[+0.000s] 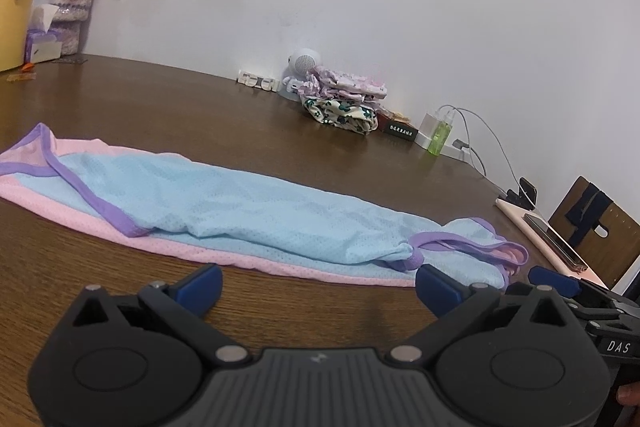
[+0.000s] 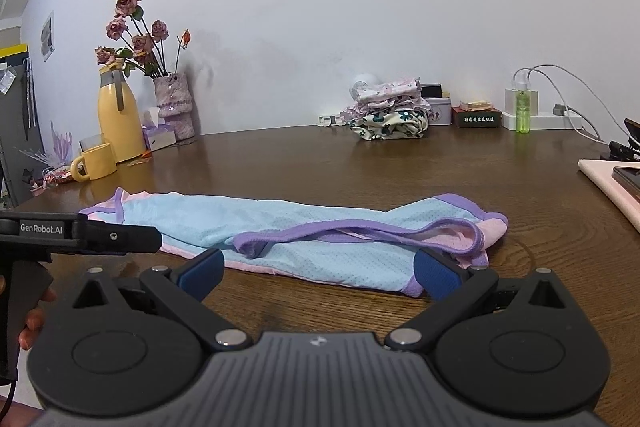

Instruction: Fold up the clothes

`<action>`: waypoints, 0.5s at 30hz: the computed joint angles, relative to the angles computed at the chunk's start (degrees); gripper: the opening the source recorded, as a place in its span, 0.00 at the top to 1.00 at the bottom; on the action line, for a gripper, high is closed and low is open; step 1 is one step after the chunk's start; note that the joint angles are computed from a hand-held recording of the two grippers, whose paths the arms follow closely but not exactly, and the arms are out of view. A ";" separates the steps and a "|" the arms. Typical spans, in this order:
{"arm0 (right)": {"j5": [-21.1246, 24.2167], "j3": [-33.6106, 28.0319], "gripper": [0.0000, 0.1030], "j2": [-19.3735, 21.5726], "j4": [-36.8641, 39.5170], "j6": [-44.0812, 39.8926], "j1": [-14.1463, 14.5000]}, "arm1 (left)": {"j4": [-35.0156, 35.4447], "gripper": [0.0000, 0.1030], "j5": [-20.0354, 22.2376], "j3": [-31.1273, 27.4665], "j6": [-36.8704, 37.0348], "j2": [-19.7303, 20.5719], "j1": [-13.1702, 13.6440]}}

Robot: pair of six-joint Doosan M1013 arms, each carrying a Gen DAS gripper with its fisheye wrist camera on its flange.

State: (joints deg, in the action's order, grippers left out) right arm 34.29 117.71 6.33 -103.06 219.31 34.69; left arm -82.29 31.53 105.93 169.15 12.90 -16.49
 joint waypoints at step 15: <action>-3.86 -1.08 0.00 -0.68 9.15 -3.56 -2.17 | 5.55 0.00 2.75 -2.78 -4.22 0.55 0.19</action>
